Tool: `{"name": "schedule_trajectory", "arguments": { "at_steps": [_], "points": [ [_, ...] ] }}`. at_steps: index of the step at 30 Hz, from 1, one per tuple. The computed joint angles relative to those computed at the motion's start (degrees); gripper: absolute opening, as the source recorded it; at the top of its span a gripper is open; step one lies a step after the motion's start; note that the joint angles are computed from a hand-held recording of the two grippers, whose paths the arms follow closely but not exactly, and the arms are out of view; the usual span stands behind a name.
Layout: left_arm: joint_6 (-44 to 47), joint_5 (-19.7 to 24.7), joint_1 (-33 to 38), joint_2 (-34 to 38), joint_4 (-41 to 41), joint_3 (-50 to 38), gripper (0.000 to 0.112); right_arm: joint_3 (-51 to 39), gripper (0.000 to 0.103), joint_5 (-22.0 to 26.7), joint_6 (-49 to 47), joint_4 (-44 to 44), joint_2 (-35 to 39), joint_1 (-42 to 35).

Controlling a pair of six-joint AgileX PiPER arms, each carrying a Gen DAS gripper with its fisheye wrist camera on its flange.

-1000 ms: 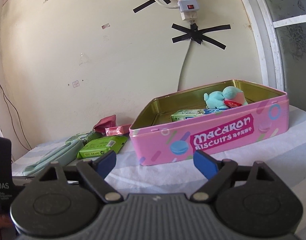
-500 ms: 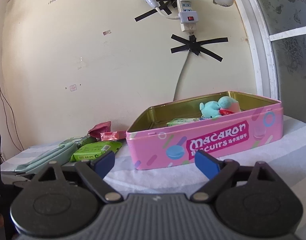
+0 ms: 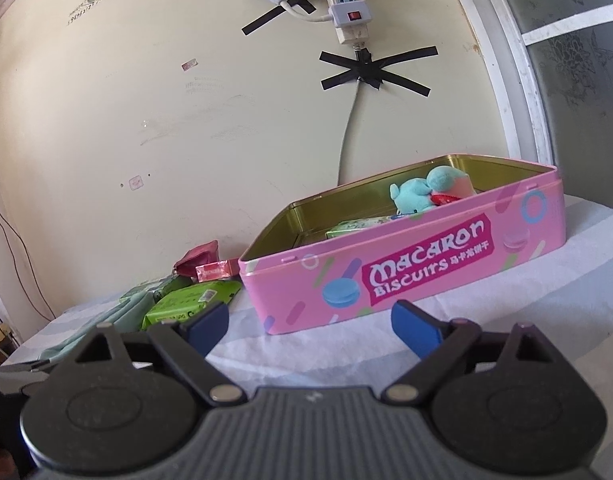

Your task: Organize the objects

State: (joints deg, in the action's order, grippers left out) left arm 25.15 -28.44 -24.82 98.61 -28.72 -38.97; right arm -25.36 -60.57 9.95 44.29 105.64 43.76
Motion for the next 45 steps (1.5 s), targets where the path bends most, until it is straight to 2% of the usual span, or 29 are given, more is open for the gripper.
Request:
{"name": "schedule_trajectory", "arguments": {
  "at_steps": [45],
  "points": [
    [0.2,-0.4,-0.3,-0.1,-0.5,0.2,0.084,-0.4,0.092,1.2,-0.4,-1.0,-0.1,-0.5]
  ]
}}
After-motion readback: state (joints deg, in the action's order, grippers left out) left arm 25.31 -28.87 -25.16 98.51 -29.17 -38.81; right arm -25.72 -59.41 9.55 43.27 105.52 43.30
